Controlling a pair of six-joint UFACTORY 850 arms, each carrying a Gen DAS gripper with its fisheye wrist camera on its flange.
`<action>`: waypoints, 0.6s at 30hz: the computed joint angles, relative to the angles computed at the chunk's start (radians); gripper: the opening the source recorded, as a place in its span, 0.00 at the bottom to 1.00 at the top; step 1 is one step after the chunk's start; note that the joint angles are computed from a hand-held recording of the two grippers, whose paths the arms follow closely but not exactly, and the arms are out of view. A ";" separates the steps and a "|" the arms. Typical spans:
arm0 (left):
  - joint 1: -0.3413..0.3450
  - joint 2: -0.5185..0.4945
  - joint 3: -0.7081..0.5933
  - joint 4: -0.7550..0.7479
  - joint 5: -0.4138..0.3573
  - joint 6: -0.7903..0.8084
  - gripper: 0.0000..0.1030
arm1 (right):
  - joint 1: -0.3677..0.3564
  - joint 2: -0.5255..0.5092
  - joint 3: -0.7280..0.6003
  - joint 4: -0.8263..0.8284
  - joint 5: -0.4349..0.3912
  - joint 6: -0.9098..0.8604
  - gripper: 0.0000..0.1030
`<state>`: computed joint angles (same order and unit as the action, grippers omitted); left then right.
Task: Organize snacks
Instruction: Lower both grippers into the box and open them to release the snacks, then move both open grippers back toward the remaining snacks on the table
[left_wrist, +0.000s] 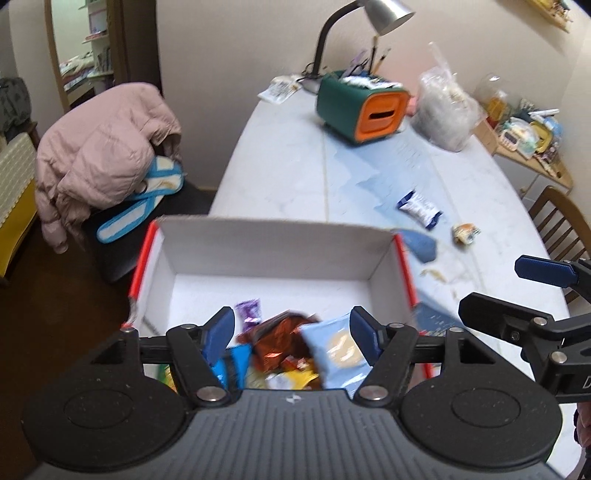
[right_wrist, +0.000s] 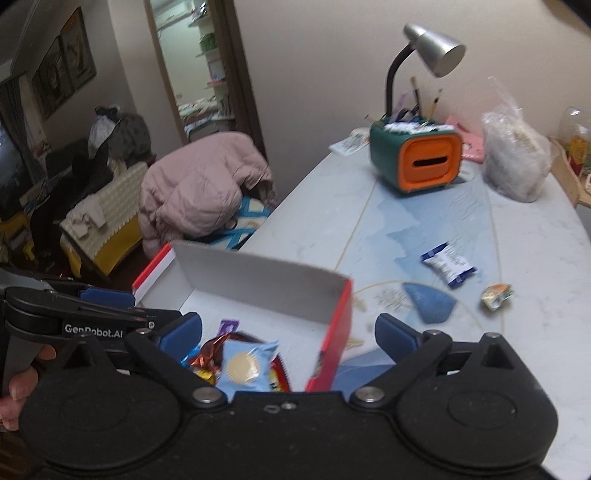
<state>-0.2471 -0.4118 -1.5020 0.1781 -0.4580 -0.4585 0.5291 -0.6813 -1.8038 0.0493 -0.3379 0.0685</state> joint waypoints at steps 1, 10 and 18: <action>-0.004 -0.004 -0.008 -0.002 0.003 0.005 0.66 | -0.006 0.008 0.008 0.003 0.010 0.000 0.99; -0.059 -0.109 -0.174 0.001 -0.012 0.028 0.70 | -0.065 0.044 0.044 -0.119 0.051 0.134 1.00; -0.109 -0.291 -0.438 -0.049 -0.101 0.082 0.70 | -0.139 0.043 0.048 -0.194 0.058 0.201 1.00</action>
